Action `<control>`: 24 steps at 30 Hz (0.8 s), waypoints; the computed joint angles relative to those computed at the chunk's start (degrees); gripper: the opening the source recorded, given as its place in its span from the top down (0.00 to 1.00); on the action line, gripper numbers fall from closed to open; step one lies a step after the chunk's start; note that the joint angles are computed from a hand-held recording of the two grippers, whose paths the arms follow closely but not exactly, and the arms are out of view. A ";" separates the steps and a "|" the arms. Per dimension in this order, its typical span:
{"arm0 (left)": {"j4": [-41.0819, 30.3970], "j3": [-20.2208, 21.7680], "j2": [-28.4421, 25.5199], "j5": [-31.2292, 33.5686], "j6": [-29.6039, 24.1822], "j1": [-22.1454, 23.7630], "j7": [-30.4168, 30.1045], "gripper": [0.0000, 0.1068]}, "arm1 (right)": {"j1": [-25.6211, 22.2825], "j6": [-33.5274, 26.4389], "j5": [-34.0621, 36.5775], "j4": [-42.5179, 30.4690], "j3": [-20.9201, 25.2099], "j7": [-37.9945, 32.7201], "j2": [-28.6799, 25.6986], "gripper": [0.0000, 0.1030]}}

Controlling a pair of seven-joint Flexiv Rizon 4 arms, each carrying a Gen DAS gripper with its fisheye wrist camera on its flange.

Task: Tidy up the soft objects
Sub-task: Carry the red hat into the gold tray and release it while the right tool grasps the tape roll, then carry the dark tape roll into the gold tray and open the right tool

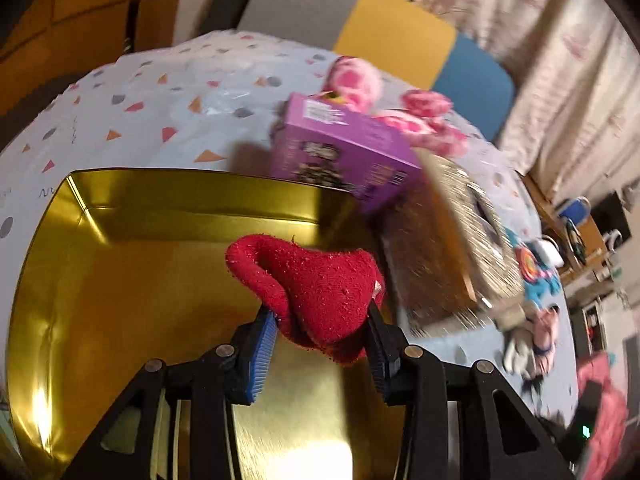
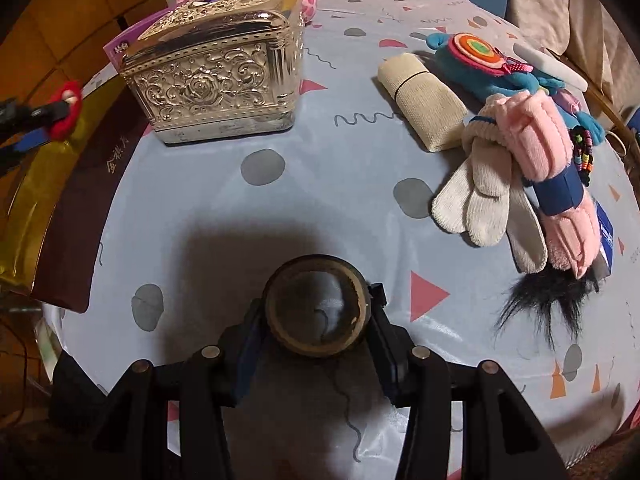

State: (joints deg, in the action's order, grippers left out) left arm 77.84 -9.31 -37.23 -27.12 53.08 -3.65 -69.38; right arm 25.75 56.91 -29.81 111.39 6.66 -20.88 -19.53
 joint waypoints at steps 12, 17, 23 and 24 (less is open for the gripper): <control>-17.68 4.07 -11.27 9.81 -5.40 -4.03 -8.92 0.42 | -1.28 3.25 -2.58 4.07 -0.23 0.72 3.00 0.52; -10.78 3.32 -7.28 10.37 1.73 -3.37 -7.92 0.35 | -0.79 2.83 -3.92 3.64 -0.49 2.16 2.59 0.51; 5.18 1.27 2.46 9.24 15.03 -1.72 -3.03 0.21 | -0.04 3.21 -7.96 4.41 -1.53 6.03 2.67 0.51; 8.29 0.72 4.33 8.88 17.55 -1.38 -1.82 0.21 | 0.08 3.28 -8.91 4.60 -1.72 6.92 2.69 0.51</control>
